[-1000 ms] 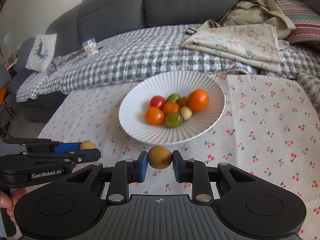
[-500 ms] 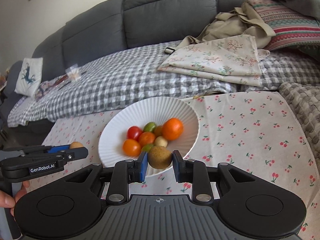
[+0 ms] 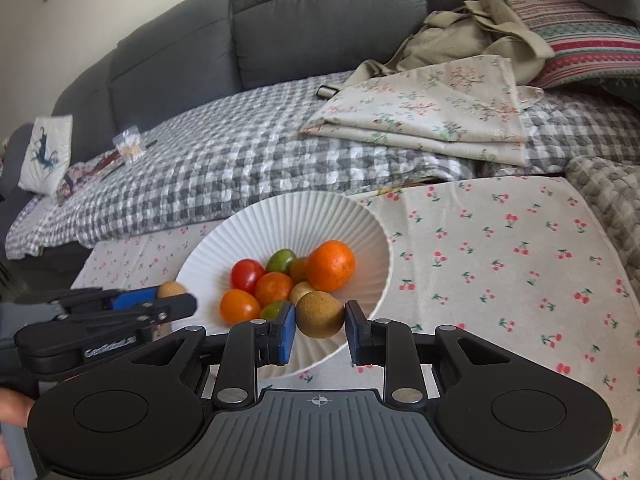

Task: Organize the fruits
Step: 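Place both kiwis into the white bowl, opening both tools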

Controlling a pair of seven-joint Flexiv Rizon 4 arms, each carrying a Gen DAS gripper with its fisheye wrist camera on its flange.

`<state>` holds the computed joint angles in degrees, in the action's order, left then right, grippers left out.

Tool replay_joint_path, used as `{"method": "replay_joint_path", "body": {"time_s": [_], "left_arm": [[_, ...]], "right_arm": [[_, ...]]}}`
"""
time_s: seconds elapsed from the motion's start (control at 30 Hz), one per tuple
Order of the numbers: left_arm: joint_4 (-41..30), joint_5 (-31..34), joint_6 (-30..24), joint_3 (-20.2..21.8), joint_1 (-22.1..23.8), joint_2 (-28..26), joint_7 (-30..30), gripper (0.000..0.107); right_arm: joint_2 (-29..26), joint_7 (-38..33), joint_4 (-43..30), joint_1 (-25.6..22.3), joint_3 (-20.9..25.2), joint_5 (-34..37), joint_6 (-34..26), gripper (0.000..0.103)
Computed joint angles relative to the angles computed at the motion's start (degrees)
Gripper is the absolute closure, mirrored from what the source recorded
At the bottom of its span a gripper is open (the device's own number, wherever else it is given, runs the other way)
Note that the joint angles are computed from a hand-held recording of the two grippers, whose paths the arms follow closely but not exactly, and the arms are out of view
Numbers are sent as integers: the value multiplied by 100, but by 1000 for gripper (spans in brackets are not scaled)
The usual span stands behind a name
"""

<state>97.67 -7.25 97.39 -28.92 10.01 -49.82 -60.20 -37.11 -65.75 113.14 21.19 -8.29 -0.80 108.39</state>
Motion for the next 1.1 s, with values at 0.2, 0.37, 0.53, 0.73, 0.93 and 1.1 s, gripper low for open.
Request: {"method": "replay_joint_path", "body": {"time_s": [0.2,0.37,0.53,0.73,0.93,1.1], "left_arm": [[-133,-87,-180,-292,222,-212,84,81],[-159,-80,-123,-226,173,-260,169,81],[-143,-80,-161,-368,277,-299,217,80],[24,-79,-85,-546,471,-225,199,63],[279,-43,7,-648,720,-77,-7,53],[598,-10,152,-682,907,174,-427,49]], "right_arm": [[-159,-83,-157,71,-61,-119,-142,77],[-282,-92,-267,86,-82,-223,-275,77],[-323,-28,-280,311,-328,-153,-302,75],[-235,5,-172,289,-339,-28,-131,74],[-74,-44,83,474,-473,76,-180,74],[177,-20,275,438,-300,128,-97,68]]}}
